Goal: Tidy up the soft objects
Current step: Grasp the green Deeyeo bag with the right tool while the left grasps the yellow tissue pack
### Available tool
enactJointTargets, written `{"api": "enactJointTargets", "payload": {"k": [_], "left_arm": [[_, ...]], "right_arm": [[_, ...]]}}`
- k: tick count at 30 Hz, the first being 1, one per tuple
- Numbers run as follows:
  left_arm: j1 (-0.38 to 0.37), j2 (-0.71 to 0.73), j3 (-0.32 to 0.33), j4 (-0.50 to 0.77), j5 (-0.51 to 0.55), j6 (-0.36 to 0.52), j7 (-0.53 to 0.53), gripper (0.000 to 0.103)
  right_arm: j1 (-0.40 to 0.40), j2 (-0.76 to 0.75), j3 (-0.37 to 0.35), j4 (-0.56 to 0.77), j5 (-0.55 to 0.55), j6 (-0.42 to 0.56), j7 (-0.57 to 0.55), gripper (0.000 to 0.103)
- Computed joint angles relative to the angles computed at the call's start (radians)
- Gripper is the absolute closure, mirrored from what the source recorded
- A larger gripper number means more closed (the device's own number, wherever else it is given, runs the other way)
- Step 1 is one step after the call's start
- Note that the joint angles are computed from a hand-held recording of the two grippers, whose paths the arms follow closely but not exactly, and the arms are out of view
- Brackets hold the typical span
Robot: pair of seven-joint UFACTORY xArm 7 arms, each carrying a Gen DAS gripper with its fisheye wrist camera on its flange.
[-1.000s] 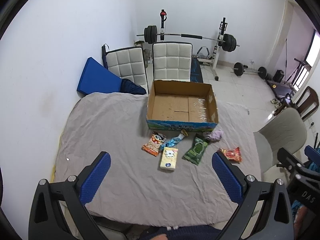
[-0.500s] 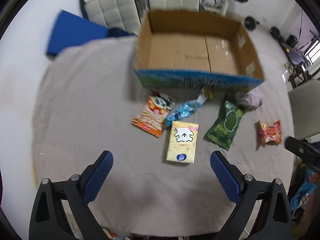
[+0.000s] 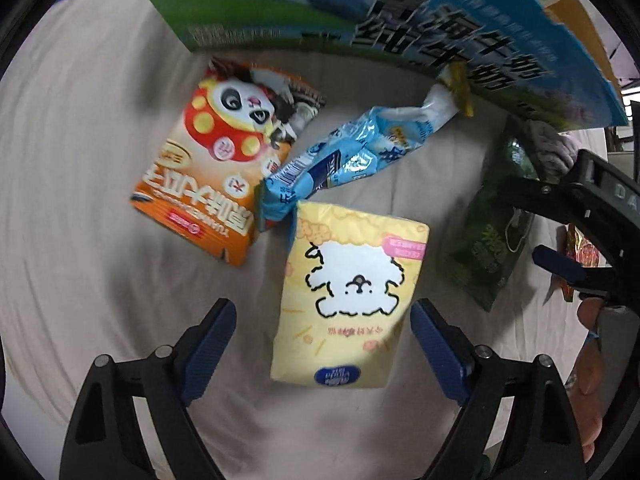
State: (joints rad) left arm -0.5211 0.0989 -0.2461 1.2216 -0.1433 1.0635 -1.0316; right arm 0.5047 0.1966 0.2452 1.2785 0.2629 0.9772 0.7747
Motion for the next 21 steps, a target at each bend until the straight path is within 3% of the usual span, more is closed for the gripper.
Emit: {"api": "enactJointTargets", "payload": {"k": [2,5,7,11,12,19,21], "left_arm": [[0.001,0.011,-0.003,-0.004,-0.028,-0.017,0.022,0.014],[-0.005,0.051,-0.009,0.018,-0.052,-0.025,0.05,0.014],[-0.012,0.069,-0.013,0.022,-0.068,-0.05,0.063,0.014],[-0.034,0.079,-0.019,0.024,-0.056,-0.044,0.049,0.035],[-0.047,0.079,-0.021,0.008,-0.037,-0.064,0.033,0.035],[-0.076,0.13,-0.015,0.096,0.018,0.002,-0.031,0.035],[-0.09,0.128,-0.015,0.107,0.045,0.028,-0.056,0.045]], "right_arm": [[0.0,0.029,0.003,0.022,0.013,0.021,-0.002,0.021],[0.028,0.062,0.004,0.077,-0.079,0.086,-0.018,0.041],[0.032,0.064,0.009,0.088,-0.092,0.137,-0.063,0.042],[0.043,0.033,0.014,0.063,-0.13,0.263,-0.156,0.042],[0.045,0.019,0.015,0.045,-0.135,0.276,-0.177,0.042],[0.052,-0.033,0.008,-0.07,-0.136,0.185,-0.126,0.036],[0.053,-0.027,0.005,-0.067,-0.168,0.184,-0.108,0.038]]}}
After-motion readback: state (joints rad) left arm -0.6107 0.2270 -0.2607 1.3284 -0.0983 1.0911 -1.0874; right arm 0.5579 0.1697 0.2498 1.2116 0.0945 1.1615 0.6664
